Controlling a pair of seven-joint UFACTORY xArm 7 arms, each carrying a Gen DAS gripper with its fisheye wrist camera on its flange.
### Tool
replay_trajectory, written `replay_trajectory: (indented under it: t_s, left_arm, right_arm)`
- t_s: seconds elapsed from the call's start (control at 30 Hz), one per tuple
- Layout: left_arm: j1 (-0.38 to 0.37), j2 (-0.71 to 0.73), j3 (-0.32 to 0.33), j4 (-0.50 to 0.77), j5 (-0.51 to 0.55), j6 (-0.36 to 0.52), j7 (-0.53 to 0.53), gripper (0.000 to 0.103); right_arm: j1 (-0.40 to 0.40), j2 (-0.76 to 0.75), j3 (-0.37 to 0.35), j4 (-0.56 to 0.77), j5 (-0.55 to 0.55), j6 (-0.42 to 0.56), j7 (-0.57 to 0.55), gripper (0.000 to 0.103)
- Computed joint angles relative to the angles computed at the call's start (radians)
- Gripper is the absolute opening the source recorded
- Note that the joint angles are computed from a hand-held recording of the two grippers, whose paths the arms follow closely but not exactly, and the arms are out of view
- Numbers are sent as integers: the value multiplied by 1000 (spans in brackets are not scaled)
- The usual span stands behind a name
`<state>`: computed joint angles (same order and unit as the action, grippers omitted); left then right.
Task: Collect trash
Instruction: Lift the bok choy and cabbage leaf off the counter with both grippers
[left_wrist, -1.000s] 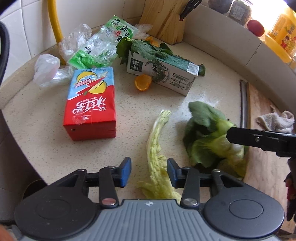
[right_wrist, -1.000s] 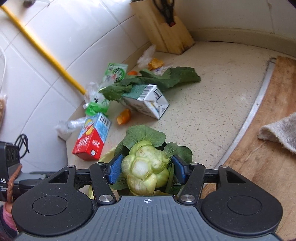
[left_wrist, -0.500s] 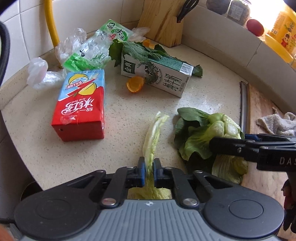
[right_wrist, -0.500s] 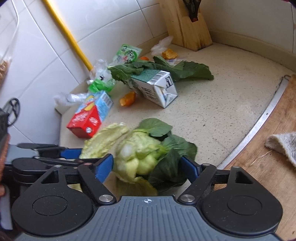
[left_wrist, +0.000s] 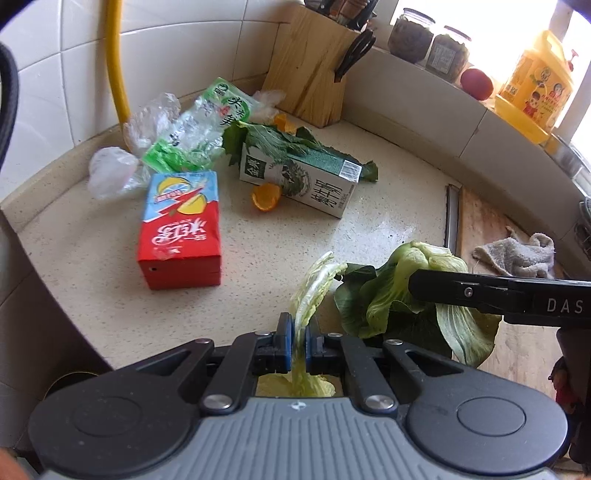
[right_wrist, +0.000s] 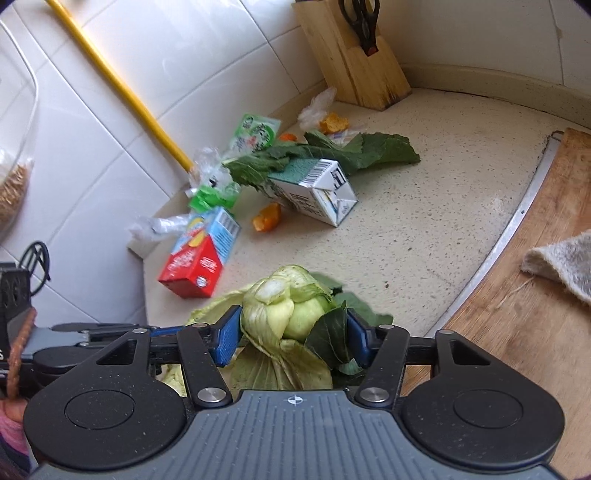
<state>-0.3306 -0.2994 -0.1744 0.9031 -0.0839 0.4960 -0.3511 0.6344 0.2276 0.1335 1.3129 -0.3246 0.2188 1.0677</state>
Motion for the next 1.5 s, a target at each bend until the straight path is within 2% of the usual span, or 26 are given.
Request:
replay_trajectory:
  t_s: [0.37,0.63,0.73,0.8,0.93,1.03,1.1,1.17,1.27,1.4,1.5]
  left_arm:
    - [-23,-112,49,-86,-82,-10,95,5]
    - [-28,-129,77,-122,-137,-9,153,5]
    - [-31,-119,78,-135,-155,-7,169,5]
    - [-32,-109,77,-144,-162,-14,177,5]
    - [-32,-81,75,-144,-168,-19,193,5]
    - [-37,-75,81,-144,-184,-23,219,5]
    - [-34,-66,78,-136,-182,-22,226,5]
    - [-33,-56,79,-128,-185,-21,238,5]
    - [-30,-41,78,-115,-185,-15,254,6]
    - [-24,-33,83,-115,-196,-23,271,12]
    - [-13,-23,76,-116,-184,-39,269,21]
  right_arm:
    - [92,6,-40,78,-203,85,213,62]
    - [114,4,-32,117,-335,130,366,61]
    - [123,9,-30,139,-385,182,405,60]
    - [118,17,-16,145,-379,208,410,52]
    - [121,33,4,148,-361,242,387,50]
    - [131,42,5,159,-364,277,385,56]
    - [143,47,2,174,-385,317,386,64]
    - [141,49,11,186,-367,335,369,66]
    - [148,56,13,206,-376,337,352,79]
    - [144,107,26,272,-330,321,241,84]
    - [151,188,32,378,-245,412,94,82]
